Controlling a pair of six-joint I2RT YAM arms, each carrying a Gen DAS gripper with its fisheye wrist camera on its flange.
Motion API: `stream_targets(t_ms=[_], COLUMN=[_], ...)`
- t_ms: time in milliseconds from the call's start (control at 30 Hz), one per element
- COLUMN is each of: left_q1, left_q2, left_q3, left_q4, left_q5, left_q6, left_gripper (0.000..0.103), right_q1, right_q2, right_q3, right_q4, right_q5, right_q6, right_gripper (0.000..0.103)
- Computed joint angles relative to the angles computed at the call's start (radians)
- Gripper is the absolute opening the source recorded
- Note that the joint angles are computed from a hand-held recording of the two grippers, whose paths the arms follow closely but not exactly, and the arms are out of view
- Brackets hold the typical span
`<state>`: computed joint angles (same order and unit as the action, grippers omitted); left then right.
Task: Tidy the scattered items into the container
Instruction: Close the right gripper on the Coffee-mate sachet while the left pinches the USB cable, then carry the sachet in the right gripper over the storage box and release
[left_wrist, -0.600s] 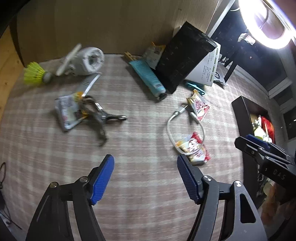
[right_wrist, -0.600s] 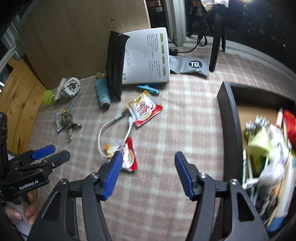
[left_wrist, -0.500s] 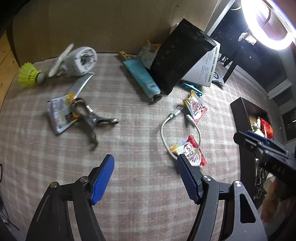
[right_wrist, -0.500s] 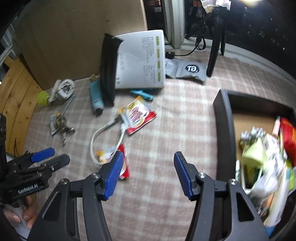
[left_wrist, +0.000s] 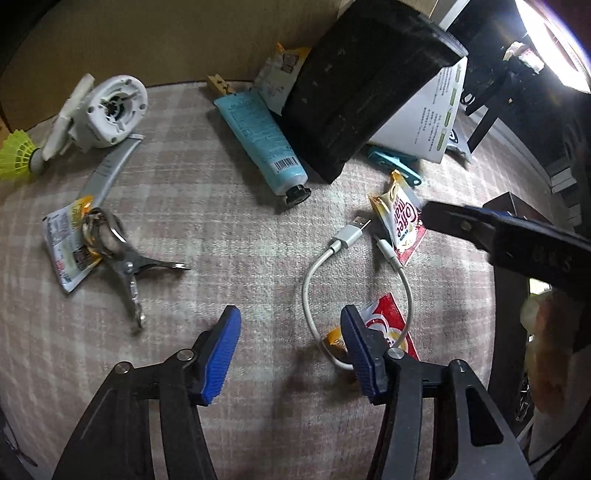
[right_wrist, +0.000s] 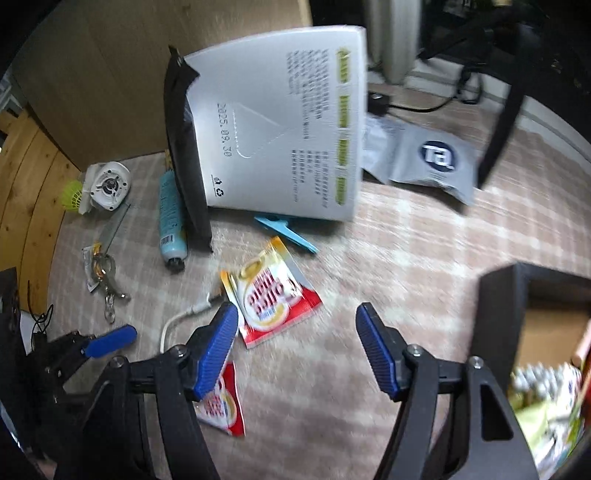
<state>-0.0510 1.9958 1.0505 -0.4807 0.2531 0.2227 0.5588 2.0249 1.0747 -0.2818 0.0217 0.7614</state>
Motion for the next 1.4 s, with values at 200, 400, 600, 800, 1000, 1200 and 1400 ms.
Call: stream_targets(t_ms=[200, 400, 600, 800, 1000, 1200, 1400], left_q1=[-0.024, -0.02, -0.016, -0.04, 0.029, 0.053, 0.079], left_q2=[0.006, -0.015, -0.035, -0.041, -0.09, -0.089, -0.191], left_q3=[-0.005, -0.019, -0.041, -0.06, -0.098, -0.038, -0.033], left_q4=[0.017, 0.013, 0.017, 0.039, 0.026, -0.017, -0.094], left_q5=[-0.026, -0.036, -0.054, -0.058, -0.039, -0.006, 0.034], left_q6=[-0.008, -0.007, 0.001, -0.035, 0.016, 0.025, 0.059], left_gripper=[0.046, 0.025, 0.004, 0.003, 0.003, 0.003, 0.003], right_q1=[-0.015, 0.008, 0.039, 0.044, 0.019, 0.047, 0.095], right_q2=[0.108, 0.146, 0.168, 0.147, 0.06, -0.043, -0.205], right_q3=[0.109, 0.175, 0.227, 0.227, 0.103, -0.014, -0.134], right_q4=[-0.031, -0.084, -0.152, -0.219, -0.15, -0.105, -0.101], right_q5=[-0.038, -0.004, 0.05, 0.091, 0.037, 0.035, 0.066], right_q6=[-0.032, -0.052, -0.061, -0.045, 0.013, 0.082, 0.152], right_gripper=[0.066, 0.067, 0.066, 0.03, 0.015, 0.015, 0.015])
